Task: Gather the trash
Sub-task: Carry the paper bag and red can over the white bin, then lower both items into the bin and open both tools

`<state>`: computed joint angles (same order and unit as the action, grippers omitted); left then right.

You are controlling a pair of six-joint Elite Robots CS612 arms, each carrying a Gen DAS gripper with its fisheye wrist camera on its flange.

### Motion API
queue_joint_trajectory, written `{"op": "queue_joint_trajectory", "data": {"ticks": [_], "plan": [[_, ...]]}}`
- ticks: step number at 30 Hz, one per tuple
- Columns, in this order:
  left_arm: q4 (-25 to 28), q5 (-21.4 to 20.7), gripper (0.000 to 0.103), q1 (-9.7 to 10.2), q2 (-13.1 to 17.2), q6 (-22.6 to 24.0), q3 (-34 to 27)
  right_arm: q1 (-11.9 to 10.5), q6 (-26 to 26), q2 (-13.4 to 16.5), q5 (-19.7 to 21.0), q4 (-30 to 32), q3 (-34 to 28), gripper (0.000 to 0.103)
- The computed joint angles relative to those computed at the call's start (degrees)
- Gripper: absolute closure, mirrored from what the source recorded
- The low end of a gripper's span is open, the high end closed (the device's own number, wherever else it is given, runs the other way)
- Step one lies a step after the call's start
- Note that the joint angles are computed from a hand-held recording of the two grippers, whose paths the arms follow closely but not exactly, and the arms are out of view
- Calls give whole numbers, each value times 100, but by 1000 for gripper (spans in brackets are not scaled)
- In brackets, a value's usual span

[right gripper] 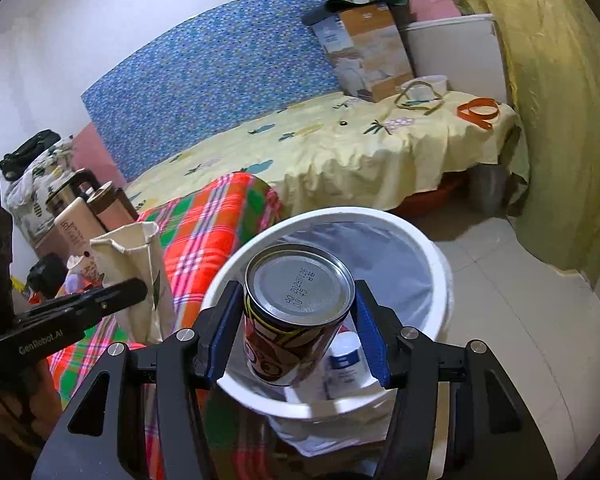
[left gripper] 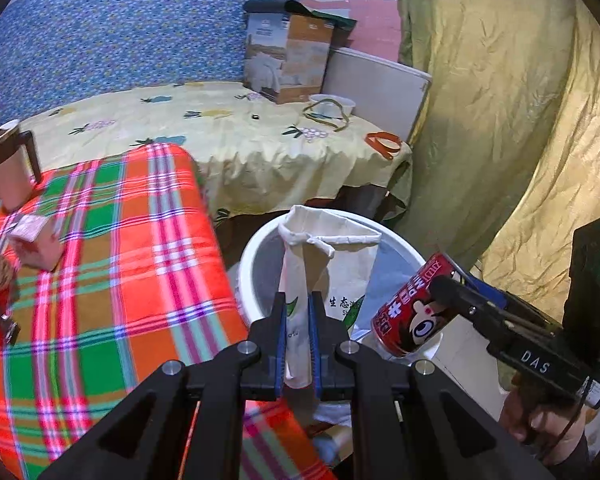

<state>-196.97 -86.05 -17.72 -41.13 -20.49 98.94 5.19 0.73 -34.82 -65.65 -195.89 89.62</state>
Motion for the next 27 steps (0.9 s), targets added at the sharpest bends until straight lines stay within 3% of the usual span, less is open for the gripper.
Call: {"op": "queue_joint_trajectory", "data": {"ticks": [10, 18, 27], "plan": [[429, -276, 93, 15, 238, 120, -402, -58, 115, 62, -180, 185, -81, 47], [709, -435, 92, 18, 363, 218, -579, 6, -122, 50, -728, 141, -64, 46], [859, -563, 91, -6, 417, 307, -614, 11, -373, 28, -656, 403, -66, 45]]}}
